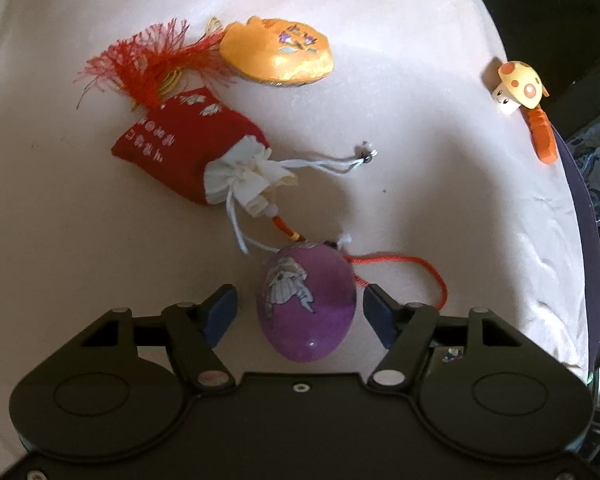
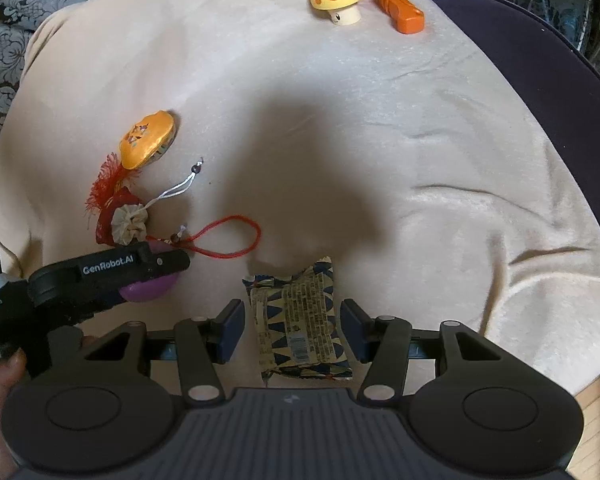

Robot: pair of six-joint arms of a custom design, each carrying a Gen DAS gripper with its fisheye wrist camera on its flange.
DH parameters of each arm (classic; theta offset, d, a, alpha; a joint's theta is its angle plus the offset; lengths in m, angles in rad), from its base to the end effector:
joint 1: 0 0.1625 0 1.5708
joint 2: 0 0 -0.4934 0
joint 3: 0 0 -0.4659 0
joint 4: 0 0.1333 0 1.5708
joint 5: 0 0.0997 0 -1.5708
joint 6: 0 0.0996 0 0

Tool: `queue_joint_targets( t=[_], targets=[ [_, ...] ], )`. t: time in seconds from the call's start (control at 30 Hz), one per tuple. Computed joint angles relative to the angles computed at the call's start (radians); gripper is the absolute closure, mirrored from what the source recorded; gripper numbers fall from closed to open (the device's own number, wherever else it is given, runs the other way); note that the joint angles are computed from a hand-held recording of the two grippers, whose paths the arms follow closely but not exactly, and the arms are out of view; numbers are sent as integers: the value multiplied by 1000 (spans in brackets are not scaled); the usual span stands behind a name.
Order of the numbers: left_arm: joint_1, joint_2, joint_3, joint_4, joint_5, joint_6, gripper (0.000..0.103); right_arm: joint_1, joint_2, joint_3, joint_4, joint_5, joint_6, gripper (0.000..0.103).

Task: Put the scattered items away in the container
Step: 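Grasp the purple egg with the left tool while the right tool grasps the patterned snack packet, then carry the purple egg toward the white box with the left tool while the right tool carries the packet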

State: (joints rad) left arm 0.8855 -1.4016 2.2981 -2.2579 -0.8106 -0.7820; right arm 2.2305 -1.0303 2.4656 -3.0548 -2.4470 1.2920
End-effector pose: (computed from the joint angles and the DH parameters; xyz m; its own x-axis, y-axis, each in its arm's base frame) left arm -0.1326 -0.4812 0.1936 -0.7700 -0.1296 -0.6247 0.1077 0.9387 -0.3275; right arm 0.3020 -0.2967 0.0651 -0.7340 0.6589 0.1644 0.3398 0.5659 -0.7512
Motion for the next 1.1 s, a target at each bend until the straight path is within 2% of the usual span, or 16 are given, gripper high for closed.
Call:
queue_joint_targets(
  t=[0.03, 0.07, 0.1, 0.3, 0.4, 0.47, 0.57, 0.63, 0.7, 0.73, 0.83, 0.97, 1.1],
  targets=[
    [2, 2, -1, -7, -4, 3, 39, 2, -1, -3, 10, 1, 2, 49],
    [5, 4, 0, -16, -6, 8, 44, 3, -2, -5, 19, 1, 2, 49],
    [7, 3, 3, -29, -4, 13, 55, 5, -2, -8, 32, 1, 5, 49],
    [16, -12, 7, -41, -17, -6, 55, 7, -2, -27, 125, -7, 18, 48],
    [13, -31, 1, 31, -11, -64, 55, 4, 11, -49, 185, -14, 6, 43],
    [10, -57, 1, 86, -12, -109, 55, -3, 31, -65, 194, -11, -18, 36],
    [7, -99, -5, 202, -10, -179, 55, -19, 64, -84, 186, -6, -55, 36],
    [1, -128, -8, 287, -1, -225, 55, -28, 87, -110, 238, -22, -47, 36],
    [-3, -154, -11, 356, 2, -252, 55, -32, 104, -141, 328, -36, -23, 42],
    [-4, -166, -11, 383, 1, -260, 55, -33, 112, -160, 394, -37, -4, 50],
    [-5, -203, -10, 465, 6, -294, 55, -8, 143, -210, 523, -56, 15, 53],
    [-2, -241, -8, 531, 1, -335, 55, 31, 171, -210, 399, -1, -60, 53],
    [-2, -264, -15, 603, -17, -367, 55, 76, 204, -231, 355, 22, -69, 53]
  ],
)
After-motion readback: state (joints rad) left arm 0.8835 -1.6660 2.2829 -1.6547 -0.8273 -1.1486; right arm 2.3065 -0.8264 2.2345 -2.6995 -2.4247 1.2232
